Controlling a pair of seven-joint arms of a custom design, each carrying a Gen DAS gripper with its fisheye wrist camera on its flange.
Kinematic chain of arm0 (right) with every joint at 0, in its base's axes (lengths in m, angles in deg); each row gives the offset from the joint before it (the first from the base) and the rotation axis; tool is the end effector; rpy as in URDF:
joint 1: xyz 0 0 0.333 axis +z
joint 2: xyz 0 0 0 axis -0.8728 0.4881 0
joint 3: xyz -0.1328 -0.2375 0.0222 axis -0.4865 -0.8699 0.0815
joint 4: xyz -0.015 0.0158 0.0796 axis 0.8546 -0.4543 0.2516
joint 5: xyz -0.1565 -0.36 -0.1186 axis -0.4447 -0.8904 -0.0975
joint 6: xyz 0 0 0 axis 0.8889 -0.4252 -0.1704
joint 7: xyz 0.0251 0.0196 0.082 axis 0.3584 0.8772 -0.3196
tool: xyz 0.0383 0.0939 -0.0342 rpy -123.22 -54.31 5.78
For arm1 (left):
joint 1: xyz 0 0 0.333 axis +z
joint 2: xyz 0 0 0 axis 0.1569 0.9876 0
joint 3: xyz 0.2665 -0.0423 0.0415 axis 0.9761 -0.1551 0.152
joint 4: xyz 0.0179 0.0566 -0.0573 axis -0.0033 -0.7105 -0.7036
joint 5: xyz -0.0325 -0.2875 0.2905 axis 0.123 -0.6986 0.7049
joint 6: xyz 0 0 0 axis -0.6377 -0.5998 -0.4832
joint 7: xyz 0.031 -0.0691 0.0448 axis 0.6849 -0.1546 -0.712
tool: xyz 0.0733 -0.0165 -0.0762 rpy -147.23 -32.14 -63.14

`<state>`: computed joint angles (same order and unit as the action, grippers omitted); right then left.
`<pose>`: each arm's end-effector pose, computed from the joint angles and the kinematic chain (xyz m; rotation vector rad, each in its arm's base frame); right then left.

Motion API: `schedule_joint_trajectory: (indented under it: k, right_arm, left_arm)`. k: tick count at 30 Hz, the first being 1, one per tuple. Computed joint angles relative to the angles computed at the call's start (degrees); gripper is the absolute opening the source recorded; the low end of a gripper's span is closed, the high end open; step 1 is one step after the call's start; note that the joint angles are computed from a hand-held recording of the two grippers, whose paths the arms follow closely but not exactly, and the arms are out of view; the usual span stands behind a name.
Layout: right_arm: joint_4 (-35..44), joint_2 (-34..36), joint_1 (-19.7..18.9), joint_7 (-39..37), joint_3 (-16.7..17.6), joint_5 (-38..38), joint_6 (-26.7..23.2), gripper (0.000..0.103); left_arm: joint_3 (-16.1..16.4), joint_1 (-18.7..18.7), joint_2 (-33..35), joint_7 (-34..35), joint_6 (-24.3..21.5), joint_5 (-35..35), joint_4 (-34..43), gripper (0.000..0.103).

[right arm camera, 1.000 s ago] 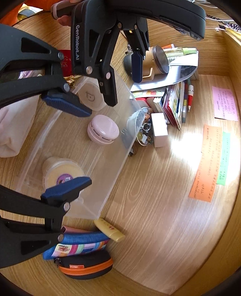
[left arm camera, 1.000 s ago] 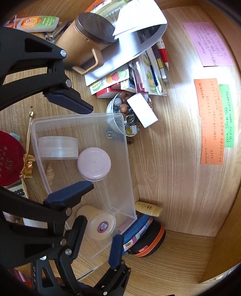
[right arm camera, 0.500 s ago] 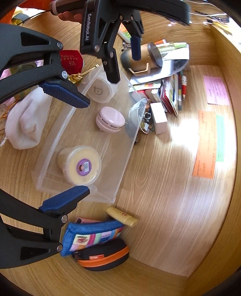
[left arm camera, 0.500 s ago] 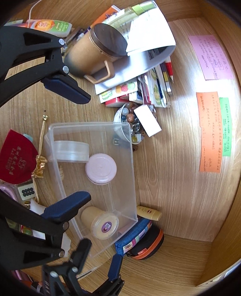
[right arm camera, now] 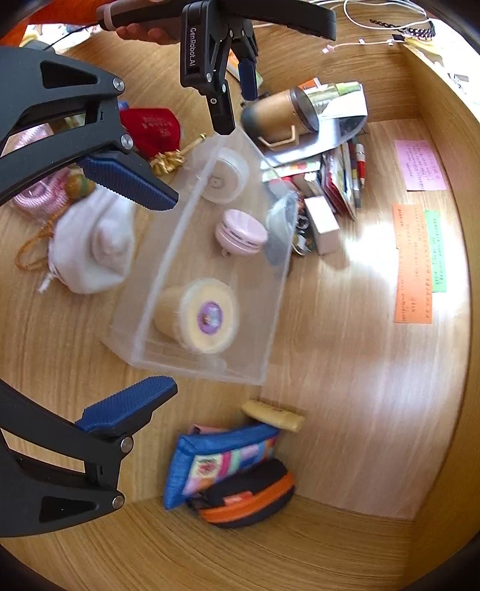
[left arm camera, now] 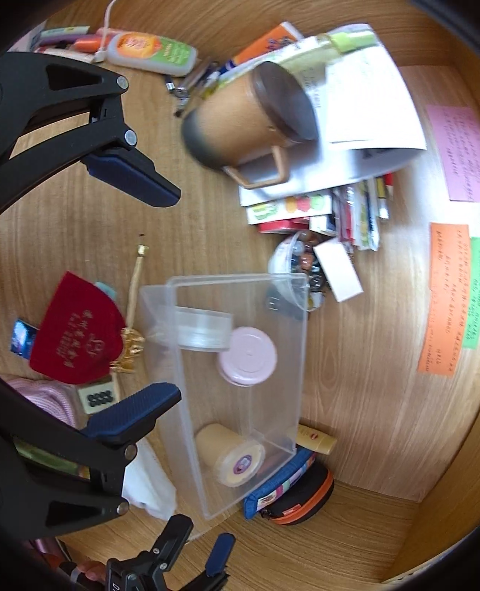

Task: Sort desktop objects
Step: 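Withdraw both grippers from the box toward the red pouch and white cloth bag, then grasp the red drawstring pouch with the left gripper while the right gripper grasps the white cloth bag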

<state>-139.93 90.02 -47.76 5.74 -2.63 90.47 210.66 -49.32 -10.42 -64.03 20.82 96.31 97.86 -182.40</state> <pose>0.5354 0.1498 0.3395 -1.9484 1.3692 -0.6396 0.5662 -0.3022 0.3295 -1.7287 1.8616 -0.8452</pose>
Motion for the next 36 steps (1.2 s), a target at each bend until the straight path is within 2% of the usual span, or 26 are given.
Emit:
schedule_joint_trajectory:
  k: [9,13,20,26,33,36]
  right_arm:
    - [-1.7,0.0,1.7,-0.9,-1.1,2.0,-2.9,0.09]
    - [-3.0,1.2,3.8,9.0,-3.5,-8.5,-3.1,0.09]
    - [-1.7,3.8,1.1,15.9,-1.9,-14.5,-5.7,0.09]
    - [-0.4,5.4,0.3,20.5,-1.9,-19.1,-7.4,0.09]
    - [1.8,7.2,-2.4,18.8,0.3,-17.1,-9.8,0.09]
    - [2.2,7.6,-2.6,18.2,0.3,-16.4,-10.6,0.089]
  left_arm:
    - [-1.6,0.9,-0.6,4.3,0.0,-5.3,-3.5,0.097]
    - [-2.2,1.2,-0.2,7.1,-0.2,-8.4,-4.0,0.097]
    - [-2.9,1.5,0.7,12.1,0.0,-13.7,-4.8,0.097]
    - [-3.0,1.3,1.4,15.3,1.1,-17.8,-5.3,0.097]
    - [-4.4,2.2,1.8,20.6,2.8,-23.1,-6.0,0.097]
    - [-3.9,1.6,2.2,21.7,2.5,-24.0,-5.6,0.097]
